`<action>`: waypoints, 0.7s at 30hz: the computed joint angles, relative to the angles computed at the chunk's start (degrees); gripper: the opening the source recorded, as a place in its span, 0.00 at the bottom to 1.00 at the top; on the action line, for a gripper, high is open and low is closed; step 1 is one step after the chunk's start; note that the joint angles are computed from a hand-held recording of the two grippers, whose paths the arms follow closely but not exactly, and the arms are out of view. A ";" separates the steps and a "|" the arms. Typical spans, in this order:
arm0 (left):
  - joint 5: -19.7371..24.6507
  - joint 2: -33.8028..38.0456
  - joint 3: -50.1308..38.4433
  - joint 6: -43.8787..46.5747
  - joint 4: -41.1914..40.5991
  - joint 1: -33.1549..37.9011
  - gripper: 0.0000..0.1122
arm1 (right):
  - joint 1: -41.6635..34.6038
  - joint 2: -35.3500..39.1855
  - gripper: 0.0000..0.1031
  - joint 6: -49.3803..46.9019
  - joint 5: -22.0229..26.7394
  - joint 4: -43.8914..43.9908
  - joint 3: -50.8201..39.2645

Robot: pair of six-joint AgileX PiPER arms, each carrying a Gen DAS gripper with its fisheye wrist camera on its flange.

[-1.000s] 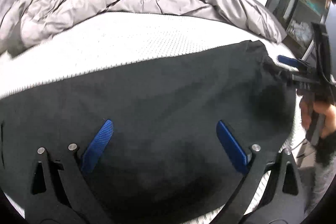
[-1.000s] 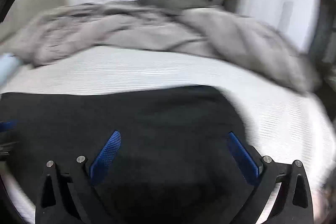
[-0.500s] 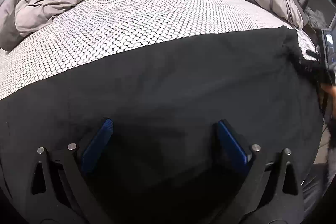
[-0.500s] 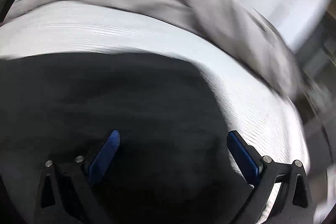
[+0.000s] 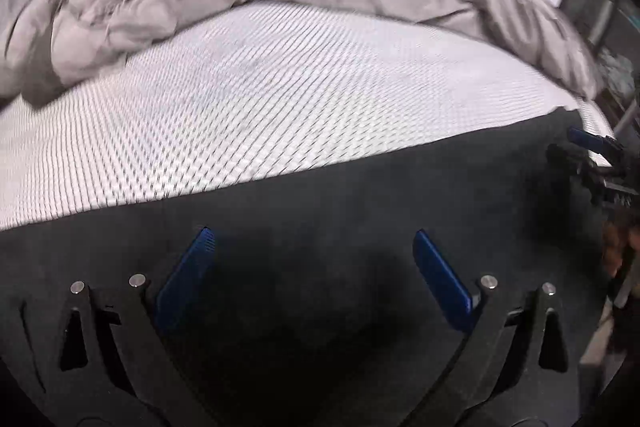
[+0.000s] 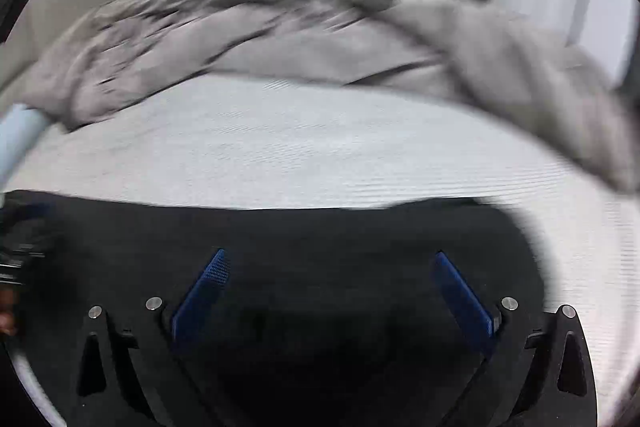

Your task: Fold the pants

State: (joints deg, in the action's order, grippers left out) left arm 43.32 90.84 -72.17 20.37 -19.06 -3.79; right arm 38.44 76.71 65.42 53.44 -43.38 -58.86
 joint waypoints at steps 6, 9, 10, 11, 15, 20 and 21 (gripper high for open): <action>0.78 2.88 1.80 8.42 -7.84 5.52 0.88 | -2.41 13.00 0.98 -4.49 9.31 -3.60 -4.55; 1.29 2.08 2.66 12.07 -9.10 6.25 0.88 | -10.44 8.78 0.97 0.47 11.26 -5.15 -0.66; 0.89 1.84 3.00 11.76 -8.28 5.89 0.88 | -14.09 5.82 0.97 0.20 7.62 -2.78 1.10; 0.49 1.74 3.03 10.76 -7.03 5.38 0.88 | -16.40 4.18 0.97 -1.28 4.74 -0.37 2.31; 0.02 -3.03 5.18 6.99 -4.58 4.37 0.88 | -9.03 5.24 0.98 -0.07 12.12 -4.08 0.99; 6.04 -14.34 13.49 17.59 -18.44 7.55 0.88 | 1.92 -4.85 0.99 0.69 13.21 -3.38 2.72; 8.18 -15.81 14.71 18.22 -18.84 7.09 0.88 | 4.14 -6.55 0.99 1.01 13.16 -2.91 4.72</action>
